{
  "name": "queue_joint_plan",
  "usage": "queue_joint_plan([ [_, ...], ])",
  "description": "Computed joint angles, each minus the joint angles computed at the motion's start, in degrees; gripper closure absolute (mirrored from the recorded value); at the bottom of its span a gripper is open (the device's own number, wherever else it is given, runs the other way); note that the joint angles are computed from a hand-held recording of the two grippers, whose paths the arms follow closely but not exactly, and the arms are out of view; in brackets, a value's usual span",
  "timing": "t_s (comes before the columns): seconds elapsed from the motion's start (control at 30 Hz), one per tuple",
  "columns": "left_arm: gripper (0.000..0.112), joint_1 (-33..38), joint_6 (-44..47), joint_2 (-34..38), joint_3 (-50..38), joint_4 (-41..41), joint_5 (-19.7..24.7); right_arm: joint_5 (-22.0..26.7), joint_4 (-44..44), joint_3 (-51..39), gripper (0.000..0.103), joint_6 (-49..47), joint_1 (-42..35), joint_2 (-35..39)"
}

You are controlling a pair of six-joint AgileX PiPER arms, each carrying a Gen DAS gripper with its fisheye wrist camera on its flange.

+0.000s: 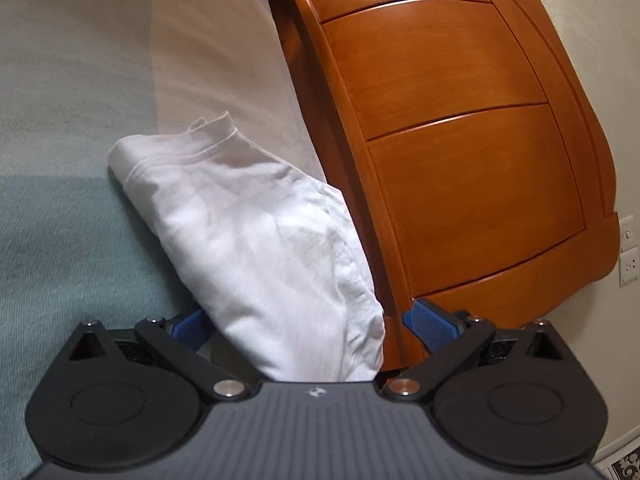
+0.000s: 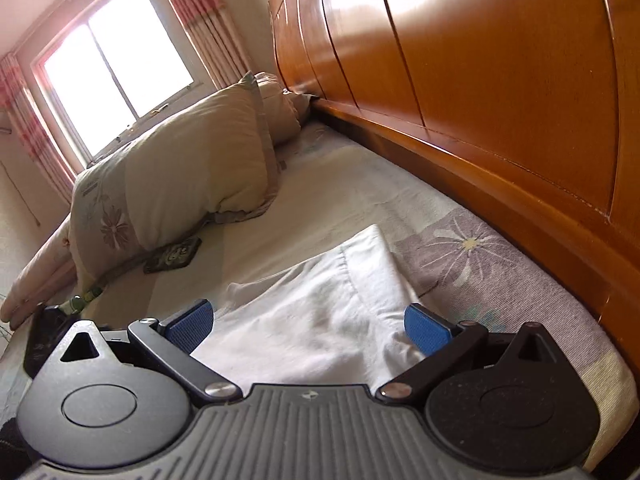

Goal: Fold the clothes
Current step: 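Carry the shirt bundle with both tools toward the wooden headboard, then lower the bundle onto the bed and open both tools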

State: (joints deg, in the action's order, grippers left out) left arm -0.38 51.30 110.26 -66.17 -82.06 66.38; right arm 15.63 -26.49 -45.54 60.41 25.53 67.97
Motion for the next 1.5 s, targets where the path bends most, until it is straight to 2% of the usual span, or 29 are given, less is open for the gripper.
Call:
queue_joint_plan([
  [0.13,0.012,-0.1,0.0,0.0,-1.9,-2.8,-1.5,0.8,-7.0,0.6,0.0,7.4,5.1,1.4],
  [0.23,0.012,0.8,6.8,-4.8,-0.2,-5.3,-4.7,2.9,-16.6,0.4,0.0,15.7,10.0,4.6],
  [0.3,0.012,1.4,9.3,-8.4,0.7,-5.0,-8.1,5.4,-22.0,-0.1,0.0,20.3,13.8,7.7],
  [0.37,0.012,0.0,11.3,-13.2,2.2,-2.2,-14.8,6.8,-32.5,1.3,0.0,30.6,17.5,11.0],
  [0.4,0.012,-0.8,11.9,-15.6,2.8,-0.1,-18.1,9.2,-38.2,2.3,0.0,36.1,20.1,11.4],
  [0.43,0.012,-1.6,13.4,-17.2,3.4,0.8,-19.1,12.1,-43.2,3.2,0.0,40.7,22.8,12.1],
  [0.47,0.011,-2.7,15.0,-17.5,3.5,1.3,-17.9,14.8,-46.0,3.5,0.0,43.1,25.1,12.9],
  [0.5,0.011,-3.3,16.3,-16.9,2.8,2.4,-14.4,16.7,-46.4,3.3,0.0,43.1,26.5,13.3],
  [0.57,0.011,-4.6,17.4,-14.9,1.6,3.5,-8.2,16.7,-42.9,2.2,0.0,38.1,25.8,11.9],
  [0.7,0.011,-6.7,8.6,-5.2,-1.8,3.3,-0.9,16.9,-51.3,2.5,0.0,43.6,20.9,10.5],
  [0.77,0.013,-6.9,6.4,-2.1,-2.1,3.6,-2.4,11.7,-49.0,2.6,0.0,40.2,14.1,11.8],
  [0.8,0.018,-6.3,7.9,-1.4,-1.8,3.1,-2.2,8.7,-49.0,3.1,0.0,39.8,11.4,12.0],
  [0.87,0.02,-4.8,10.7,-0.9,-1.7,3.2,-0.7,3.3,-52.5,4.9,0.0,42.3,7.7,11.4],
  [0.9,0.02,-4.7,11.3,-2.3,-1.7,4.6,-2.1,3.1,-51.4,4.7,0.0,40.8,7.4,11.4],
  [0.97,0.02,-4.8,12.4,-5.8,-0.8,6.8,-6.2,8.9,-45.3,2.2,0.0,35.1,10.8,11.8],
  [1.03,0.02,-4.3,12.7,-8.4,-0.1,8.2,-7.5,11.4,-46.2,1.2,0.0,35.1,13.4,11.5],
  [1.1,0.019,-3.2,13.1,-9.9,0.5,8.8,-6.7,11.3,-47.1,-0.8,0.0,33.7,13.5,12.6],
  [1.27,0.018,1.7,11.8,-12.4,1.5,12.8,-2.6,10.5,-38.1,-8.9,0.0,21.4,7.7,21.4],
  [1.33,0.017,4.8,10.9,-12.3,1.4,14.6,1.0,4.2,-39.7,-6.6,0.0,26.0,3.6,21.9],
  [1.37,0.017,6.3,10.7,-12.3,1.3,15.7,2.5,2.9,-40.4,-5.3,0.0,27.9,2.9,20.7],
  [1.4,0.016,7.5,11.2,-12.6,1.4,16.9,3.0,3.9,-39.6,-5.4,0.0,27.6,3.3,20.5],
  [1.5,0.016,10.0,13.4,-14.5,2.8,19.7,1.4,10.9,-30.7,-10.3,0.0,19.4,6.2,21.9],
])
